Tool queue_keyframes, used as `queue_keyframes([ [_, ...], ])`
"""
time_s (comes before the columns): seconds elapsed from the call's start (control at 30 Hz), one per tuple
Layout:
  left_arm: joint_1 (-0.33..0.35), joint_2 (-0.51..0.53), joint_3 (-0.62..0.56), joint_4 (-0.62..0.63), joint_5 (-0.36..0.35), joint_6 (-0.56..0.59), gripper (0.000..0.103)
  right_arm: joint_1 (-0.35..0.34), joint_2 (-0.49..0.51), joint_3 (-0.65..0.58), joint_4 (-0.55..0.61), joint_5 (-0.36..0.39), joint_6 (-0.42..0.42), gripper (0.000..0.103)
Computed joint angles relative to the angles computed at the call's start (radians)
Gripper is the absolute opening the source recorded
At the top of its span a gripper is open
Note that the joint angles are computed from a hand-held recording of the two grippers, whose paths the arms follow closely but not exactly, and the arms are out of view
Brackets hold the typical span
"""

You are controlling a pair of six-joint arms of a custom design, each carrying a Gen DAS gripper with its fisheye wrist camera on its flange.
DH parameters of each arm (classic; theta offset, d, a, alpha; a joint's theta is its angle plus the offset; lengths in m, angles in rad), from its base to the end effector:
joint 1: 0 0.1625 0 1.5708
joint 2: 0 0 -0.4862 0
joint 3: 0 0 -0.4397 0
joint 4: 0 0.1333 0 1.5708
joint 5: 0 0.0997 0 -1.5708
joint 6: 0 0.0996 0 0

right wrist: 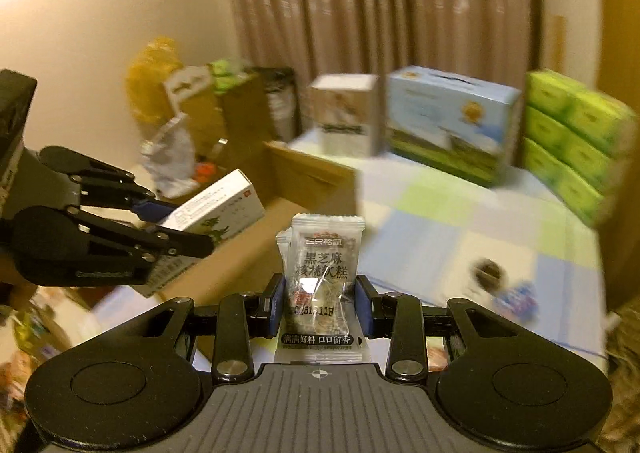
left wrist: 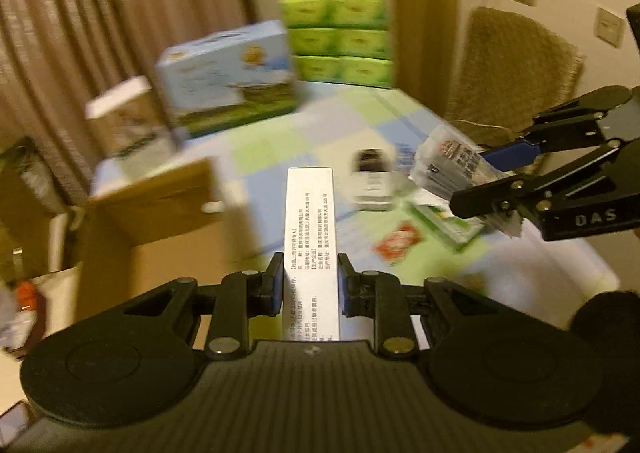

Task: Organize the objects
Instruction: 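Carry both items into the cardboard box and open both tools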

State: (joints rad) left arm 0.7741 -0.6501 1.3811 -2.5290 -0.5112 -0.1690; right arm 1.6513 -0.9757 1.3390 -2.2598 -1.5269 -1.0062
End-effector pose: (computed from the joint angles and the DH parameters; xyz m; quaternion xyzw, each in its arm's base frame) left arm -0.4342 -0.7324 0.1382 0.2102 0.8332 -0.3198 0.3993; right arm 0.2024 -0.7962 0.3465 0.5131 -0.8426 0.1547 0.0530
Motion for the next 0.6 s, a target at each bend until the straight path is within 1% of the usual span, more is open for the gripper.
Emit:
queue_keyframes([
  [0.13,0.009,-0.107,0.094,0.087,0.091,-0.105,0.021,0.056,0.059,-0.009,-0.003,0.004,0.054,0.034],
  [0.27,0.034,-0.191,0.168,0.151,0.129,-0.188,0.021,0.095,0.130,-0.023,-0.026,-0.015,0.089,0.034],
  [0.33,0.054,-0.219,0.194,0.153,0.130,-0.208,0.021,0.103,0.160,-0.030,-0.037,-0.032,0.102,0.034],
  [0.43,0.087,-0.245,0.225,0.103,0.114,-0.193,0.021,0.111,0.196,-0.033,-0.056,-0.065,0.105,0.034],
  [0.53,0.119,-0.247,0.241,0.045,0.095,-0.165,0.021,0.114,0.221,-0.028,-0.091,-0.098,0.069,0.034],
  [0.6,0.137,-0.241,0.246,0.000,0.079,-0.136,0.021,0.113,0.238,-0.031,-0.100,-0.114,0.064,0.034],
])
